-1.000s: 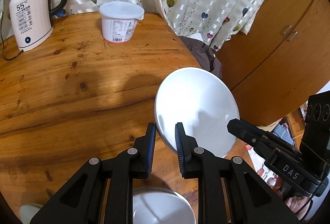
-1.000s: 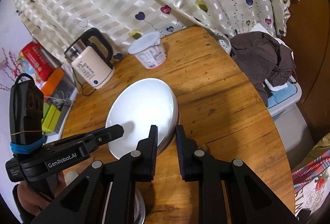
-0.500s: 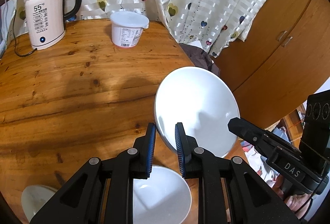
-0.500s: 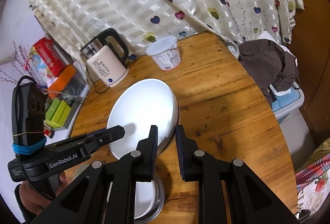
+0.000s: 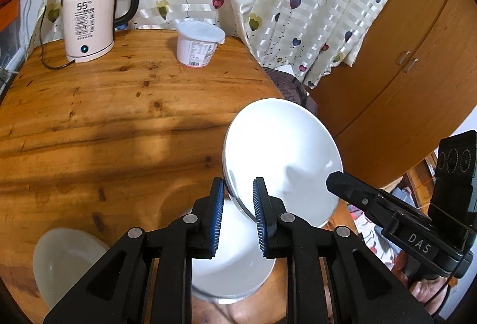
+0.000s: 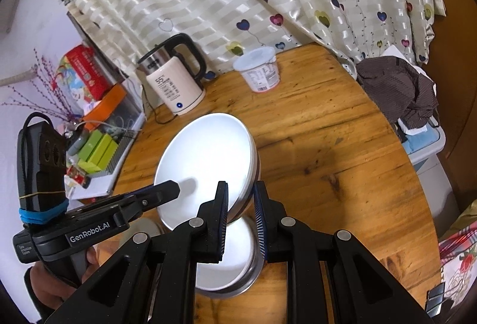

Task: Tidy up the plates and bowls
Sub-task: 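Lift the white bowl with the right gripper and lower it into the steel bowl stack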

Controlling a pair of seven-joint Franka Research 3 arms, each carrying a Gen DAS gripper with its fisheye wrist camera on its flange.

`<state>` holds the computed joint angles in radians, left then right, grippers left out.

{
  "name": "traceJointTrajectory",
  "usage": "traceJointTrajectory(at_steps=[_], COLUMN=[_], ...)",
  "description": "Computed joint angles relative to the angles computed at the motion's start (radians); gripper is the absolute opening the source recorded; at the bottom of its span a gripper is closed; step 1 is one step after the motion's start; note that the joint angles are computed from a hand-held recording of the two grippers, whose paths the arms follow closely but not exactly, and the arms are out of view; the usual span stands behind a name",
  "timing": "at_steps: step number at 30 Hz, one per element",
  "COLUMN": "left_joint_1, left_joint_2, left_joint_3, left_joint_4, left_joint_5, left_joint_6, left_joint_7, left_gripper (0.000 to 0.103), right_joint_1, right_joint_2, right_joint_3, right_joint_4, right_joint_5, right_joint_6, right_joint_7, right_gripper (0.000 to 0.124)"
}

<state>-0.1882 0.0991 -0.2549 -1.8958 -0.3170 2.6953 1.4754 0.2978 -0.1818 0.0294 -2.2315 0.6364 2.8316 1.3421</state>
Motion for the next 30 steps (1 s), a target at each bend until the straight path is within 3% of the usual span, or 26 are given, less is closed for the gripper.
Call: traceJointTrajectory(at_steps=[12,30], left_joint_1=[-0.016,-0.027], left_joint_2=[-0.079,-0.094], left_joint_3=[0.022,0.038], left_joint_4=[-0.132,-0.186], left_joint_5=[-0.04,-0.012], left_joint_6=[0.018,-0.029], left_joint_7=[0.0,-0.071], left_gripper=[0.02,0.02], right_joint_1=[0.03,0.03], right_joint_2=[-0.035,-0.017], right_joint_3=[0.001,0.004], right_joint_4=[-0.065,-0.082], right_joint_5=[0.034,0.061], right_joint_6=[-0.02,-0.091], right_joint_7=[-0.006,-0.013], right_gripper=[0.017,0.017])
